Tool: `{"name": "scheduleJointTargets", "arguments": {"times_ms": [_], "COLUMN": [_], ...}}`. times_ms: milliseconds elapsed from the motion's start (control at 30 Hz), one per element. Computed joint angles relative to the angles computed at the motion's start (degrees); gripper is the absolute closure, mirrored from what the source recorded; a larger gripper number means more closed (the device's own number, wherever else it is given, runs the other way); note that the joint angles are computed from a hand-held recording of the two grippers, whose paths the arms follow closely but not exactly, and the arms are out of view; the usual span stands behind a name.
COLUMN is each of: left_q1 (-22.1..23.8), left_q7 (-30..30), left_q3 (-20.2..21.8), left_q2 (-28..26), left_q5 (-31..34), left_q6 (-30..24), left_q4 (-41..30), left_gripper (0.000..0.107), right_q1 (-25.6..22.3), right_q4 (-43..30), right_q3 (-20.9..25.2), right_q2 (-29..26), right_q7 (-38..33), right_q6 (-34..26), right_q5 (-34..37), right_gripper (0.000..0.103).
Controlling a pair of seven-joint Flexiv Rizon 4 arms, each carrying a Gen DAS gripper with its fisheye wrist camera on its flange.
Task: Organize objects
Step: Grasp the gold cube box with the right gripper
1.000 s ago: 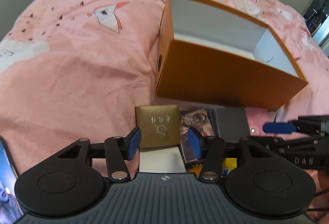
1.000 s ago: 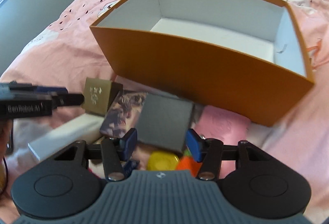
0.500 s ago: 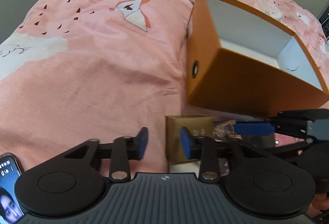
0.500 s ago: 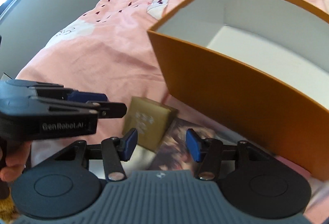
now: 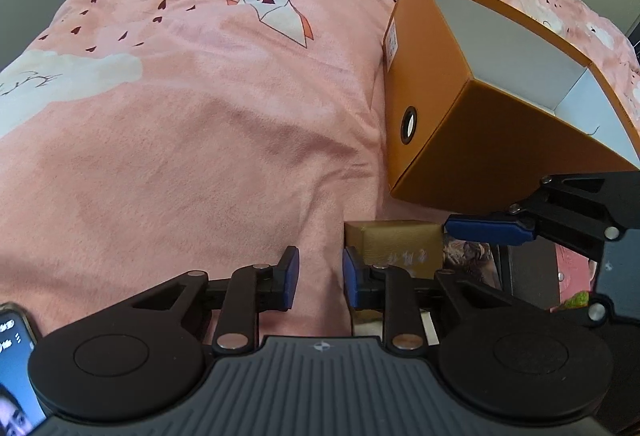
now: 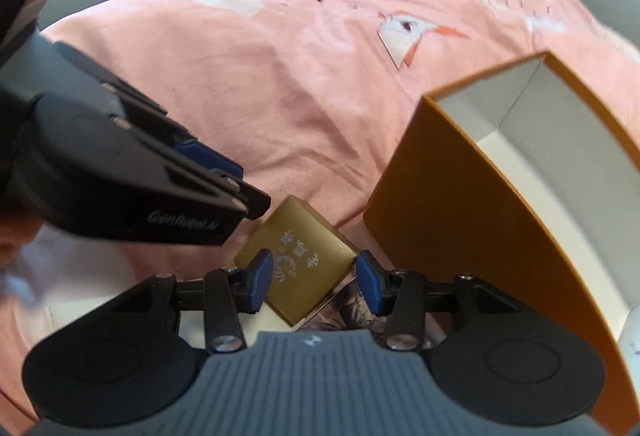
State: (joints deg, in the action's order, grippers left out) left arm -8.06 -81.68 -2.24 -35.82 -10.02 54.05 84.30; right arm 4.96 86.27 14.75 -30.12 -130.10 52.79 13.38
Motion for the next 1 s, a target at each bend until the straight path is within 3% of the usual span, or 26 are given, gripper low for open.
{"name": "scheduleJointTargets", "arguments": {"times_ms": [200,333,533,633,767,867,933,1000], "left_q1": [0.0,0.0,0.1,0.1,0.0,0.4,1.0,1.8], "left_q7": [1.7,1.4,0.7,0.4,-0.1,0.3,1.2,2.8], "left_q3": [-0.2,0.0,-0.1,-0.1,0.0,-0.5,-1.5,-2.8], "left_q2": [1.4,2.2,2.6,2.4,2.6,3.0,3.2,3.3], "left_q5": [0.5,0.3,-0.2,-0.4,-0.2,-0.9,-2.2,-4.1], "left_q6": [-1.1,-1.1,-0.7,-0.2,0.5,1.8,3.0,3.1], "left_q4": [1.4,2.5,3.2,3.4,3.8,4.8,5.7,6.3], "left_gripper": [0.077,0.077,0.077,0.077,0.077,0.077,0.077,0.077], "right_q1": [-0.7,0.5,2.3,0.6,1.6,1.2,0.4,-0.4], "right_q4": [0.4,2.5,4.0,-0.4,-0.9,-1.9,-2.0,-1.7], "right_q3": [1.0,0.4,-1.3,0.4,-0.1,-0.1,0.2,0.5], "right_q2": [0.5,0.1,-1.6,-3.7,-4.7,-4.5,-3.7,-3.2], "right_q7": [-5.1,-6.8,-5.1,-3.3,-2.0,0.3,1.0,0.8], "right_q6": [-2.2,1.9,7.5,1.0,2.6,0.6,-0.2,1.3], "right_q5": [1.1,0.0,-4.7,-3.8,-4.0,-3.7,-2.8,-1.3], "right_gripper": [0.057,0.054,0.042,0.044,0.045,0.059,0.077,0.083]}}
